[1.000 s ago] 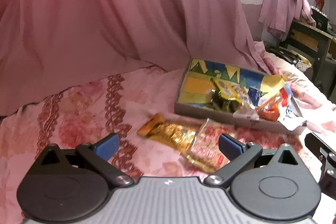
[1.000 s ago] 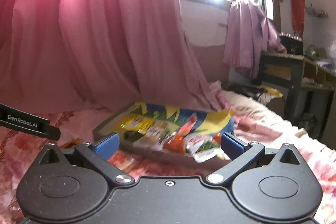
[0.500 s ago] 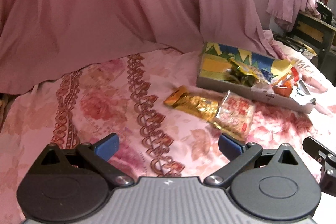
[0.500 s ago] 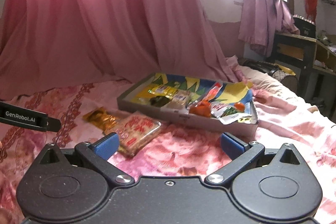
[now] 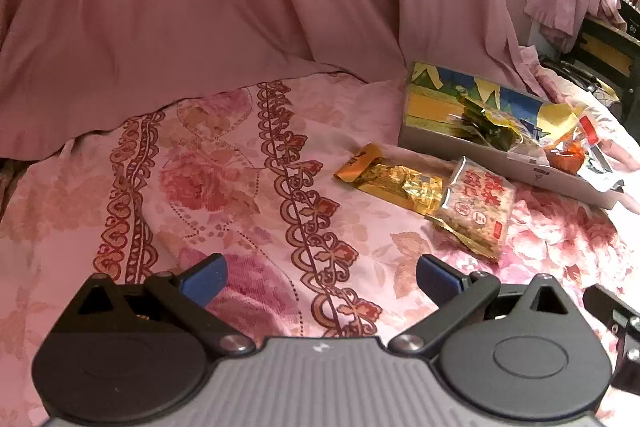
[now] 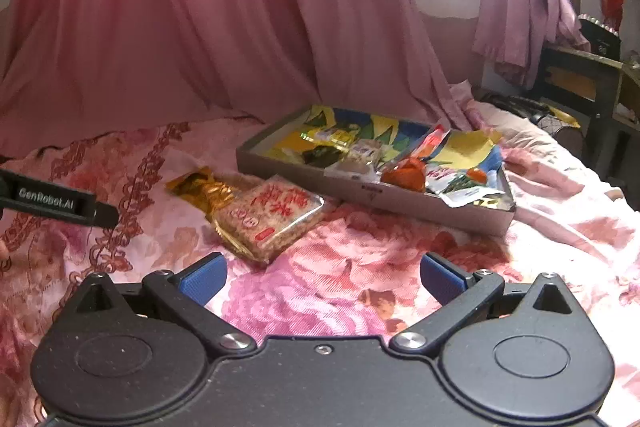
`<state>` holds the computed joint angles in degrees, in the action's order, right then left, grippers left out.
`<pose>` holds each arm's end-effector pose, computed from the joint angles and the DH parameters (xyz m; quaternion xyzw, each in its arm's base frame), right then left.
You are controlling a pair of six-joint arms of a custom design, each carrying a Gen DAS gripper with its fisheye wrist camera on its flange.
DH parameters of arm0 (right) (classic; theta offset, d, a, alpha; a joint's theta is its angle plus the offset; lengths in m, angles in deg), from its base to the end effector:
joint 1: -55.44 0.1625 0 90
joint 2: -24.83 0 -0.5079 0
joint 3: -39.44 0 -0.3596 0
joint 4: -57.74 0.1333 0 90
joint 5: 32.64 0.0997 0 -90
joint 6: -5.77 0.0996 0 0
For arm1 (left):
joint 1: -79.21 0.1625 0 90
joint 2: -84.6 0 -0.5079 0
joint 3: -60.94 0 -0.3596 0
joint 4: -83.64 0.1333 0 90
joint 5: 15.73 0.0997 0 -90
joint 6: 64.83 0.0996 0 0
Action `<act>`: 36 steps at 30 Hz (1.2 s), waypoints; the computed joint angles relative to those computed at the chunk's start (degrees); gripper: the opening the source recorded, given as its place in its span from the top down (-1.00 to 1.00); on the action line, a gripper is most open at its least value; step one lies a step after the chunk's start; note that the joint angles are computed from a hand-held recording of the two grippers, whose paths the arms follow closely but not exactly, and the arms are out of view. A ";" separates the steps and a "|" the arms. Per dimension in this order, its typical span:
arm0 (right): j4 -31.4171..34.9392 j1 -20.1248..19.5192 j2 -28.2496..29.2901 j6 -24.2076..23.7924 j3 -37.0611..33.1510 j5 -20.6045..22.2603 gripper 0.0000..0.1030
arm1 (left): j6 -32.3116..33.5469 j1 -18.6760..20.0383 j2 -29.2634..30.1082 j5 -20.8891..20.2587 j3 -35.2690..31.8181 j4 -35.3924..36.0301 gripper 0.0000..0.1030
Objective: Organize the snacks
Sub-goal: 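Lower the right tool to the rice-cracker pack while the left tool approaches the gold pouch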
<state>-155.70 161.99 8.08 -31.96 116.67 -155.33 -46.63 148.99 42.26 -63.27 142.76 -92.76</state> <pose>0.2994 -0.7284 0.0467 0.2425 -0.7953 0.4485 0.3280 -0.0796 -0.7963 0.2986 0.1452 0.8549 -0.3769 0.3256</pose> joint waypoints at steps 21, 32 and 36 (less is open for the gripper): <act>5.69 -0.36 2.44 -1.30 -3.90 -1.37 -0.99 | 7.56 1.72 2.71 -3.26 -4.70 -4.94 -0.99; 16.49 -0.20 4.95 4.99 -13.38 -2.39 -0.99 | 5.68 2.97 5.88 -1.60 -13.11 2.17 -0.99; 25.75 -0.21 7.87 12.08 -22.57 -2.62 -0.99 | 5.13 3.54 6.41 -1.31 -15.44 4.64 -0.99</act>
<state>-129.95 161.79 15.95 -19.89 94.10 -157.95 -41.50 152.53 48.67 -64.58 127.32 -88.12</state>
